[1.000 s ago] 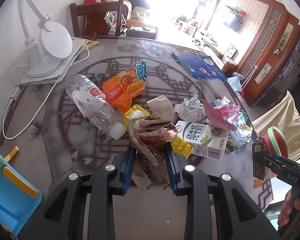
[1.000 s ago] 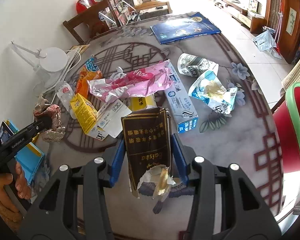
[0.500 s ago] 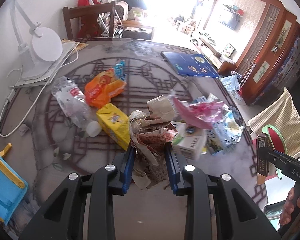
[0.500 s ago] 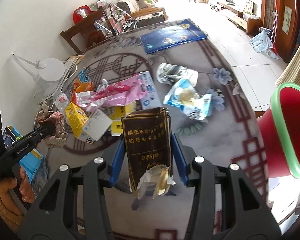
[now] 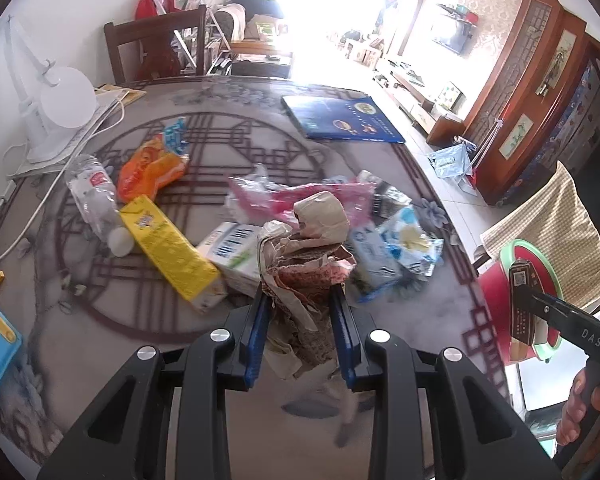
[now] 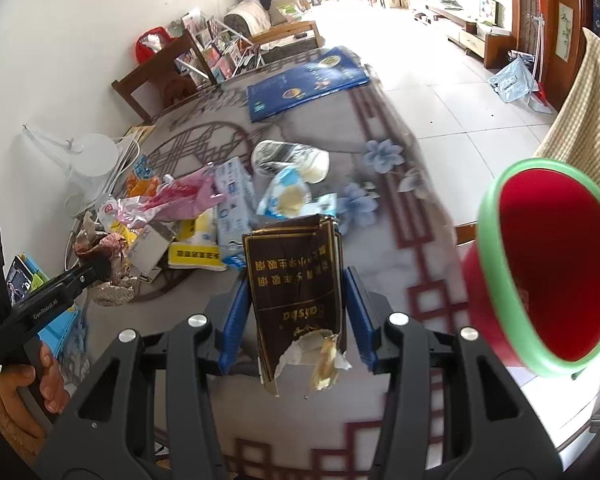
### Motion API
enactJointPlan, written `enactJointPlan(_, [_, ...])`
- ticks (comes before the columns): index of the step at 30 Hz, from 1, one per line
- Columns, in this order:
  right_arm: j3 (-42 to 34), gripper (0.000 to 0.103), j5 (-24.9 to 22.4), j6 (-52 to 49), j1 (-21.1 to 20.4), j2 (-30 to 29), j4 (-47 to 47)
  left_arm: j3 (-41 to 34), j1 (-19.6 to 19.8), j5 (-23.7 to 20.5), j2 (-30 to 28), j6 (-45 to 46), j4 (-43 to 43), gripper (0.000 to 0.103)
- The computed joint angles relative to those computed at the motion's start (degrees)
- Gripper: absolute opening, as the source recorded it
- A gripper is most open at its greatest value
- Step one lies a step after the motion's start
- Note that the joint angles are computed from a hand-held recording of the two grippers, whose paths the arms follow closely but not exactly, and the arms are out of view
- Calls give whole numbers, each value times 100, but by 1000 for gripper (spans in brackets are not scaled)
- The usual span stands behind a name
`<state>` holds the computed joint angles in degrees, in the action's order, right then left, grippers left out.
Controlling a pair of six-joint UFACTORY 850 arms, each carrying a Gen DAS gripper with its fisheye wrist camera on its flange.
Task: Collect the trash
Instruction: 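Carry both held items to the red bucket and open both tools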
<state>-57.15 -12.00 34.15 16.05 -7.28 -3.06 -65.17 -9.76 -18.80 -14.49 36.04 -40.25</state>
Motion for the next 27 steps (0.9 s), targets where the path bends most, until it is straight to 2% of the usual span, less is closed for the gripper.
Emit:
enactJointPlan(5, [324,45,71,-557,-285,262,468,-83,-390,-3,-14,-71,-61,28])
enactJointPlan(11, [800,45,174,-691,-666,663,667,-297,-869,-134,-140,52,-106,28])
enactJointPlan(18, [1303,45,188,448,-1145,1215,-381,-590,-1303,-356,-354,105,-38,28])
enactJointPlan(27, [1643,45,12,1486,-1780,1645,-1420,-1591,-2036,-967,-1060,772,-509,28])
